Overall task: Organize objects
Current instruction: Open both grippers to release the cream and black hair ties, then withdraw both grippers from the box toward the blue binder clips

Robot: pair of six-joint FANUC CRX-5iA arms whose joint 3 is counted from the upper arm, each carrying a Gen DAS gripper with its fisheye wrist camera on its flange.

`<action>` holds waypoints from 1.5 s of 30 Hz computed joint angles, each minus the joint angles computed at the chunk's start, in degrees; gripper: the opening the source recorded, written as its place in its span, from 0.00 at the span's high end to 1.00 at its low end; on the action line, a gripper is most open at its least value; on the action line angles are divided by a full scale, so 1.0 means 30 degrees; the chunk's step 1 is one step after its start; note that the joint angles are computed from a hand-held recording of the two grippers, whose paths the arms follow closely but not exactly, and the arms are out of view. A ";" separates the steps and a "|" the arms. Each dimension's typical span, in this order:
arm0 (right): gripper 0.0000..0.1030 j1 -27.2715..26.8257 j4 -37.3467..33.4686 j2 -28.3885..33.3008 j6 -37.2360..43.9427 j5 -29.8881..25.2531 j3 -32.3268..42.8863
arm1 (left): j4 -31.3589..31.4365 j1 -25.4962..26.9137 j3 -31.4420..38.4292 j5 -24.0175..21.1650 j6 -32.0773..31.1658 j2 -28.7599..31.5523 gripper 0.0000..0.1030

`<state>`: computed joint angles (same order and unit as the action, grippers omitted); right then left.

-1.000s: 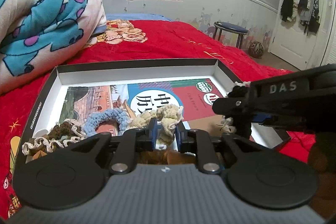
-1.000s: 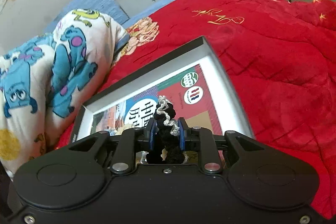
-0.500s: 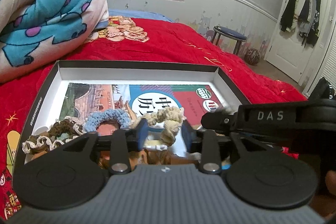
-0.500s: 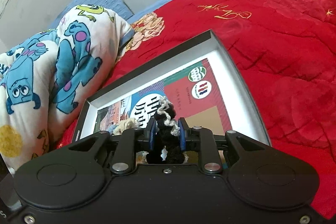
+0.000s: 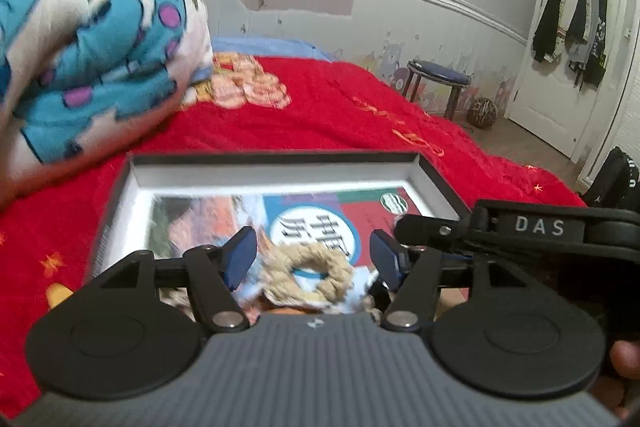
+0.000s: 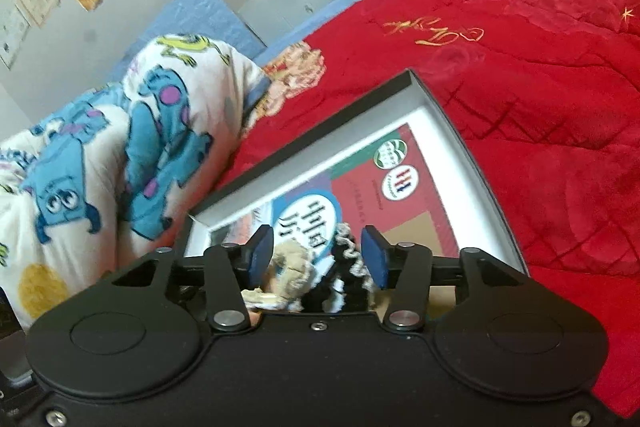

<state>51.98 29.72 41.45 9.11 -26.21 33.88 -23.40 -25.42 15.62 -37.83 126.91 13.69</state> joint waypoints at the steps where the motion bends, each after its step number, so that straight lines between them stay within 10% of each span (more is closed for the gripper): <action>1: 0.52 0.0021 0.0643 -0.0123 -0.0696 0.0127 -0.0299 | -0.0297 -0.0034 -0.0054 -0.0075 -0.0070 -0.0263 0.26; 17: 0.43 0.1257 0.9562 -0.3078 -0.7742 0.0682 -0.4666 | -0.2903 -0.0253 -0.3998 -0.0524 -0.2544 -0.6121 0.19; 27: 0.41 0.3720 0.5708 -0.3888 -0.2891 -0.3192 -0.4248 | -0.1125 -0.0351 -0.6524 -0.0310 -0.5706 -0.7376 0.19; 34: 0.37 0.4342 0.5285 -0.3856 -0.2086 -0.3915 -0.4732 | 0.4926 0.1006 -0.7067 -0.0813 -1.1025 -0.6137 0.18; 45: 0.37 0.4129 0.2170 -0.3068 -0.0624 -0.3769 -0.3444 | 0.4477 0.1075 -0.6732 -0.1397 -1.3683 -0.4647 0.19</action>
<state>64.37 36.24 32.25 7.24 -37.52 23.55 -9.97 -22.19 -4.57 -42.02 85.86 -0.25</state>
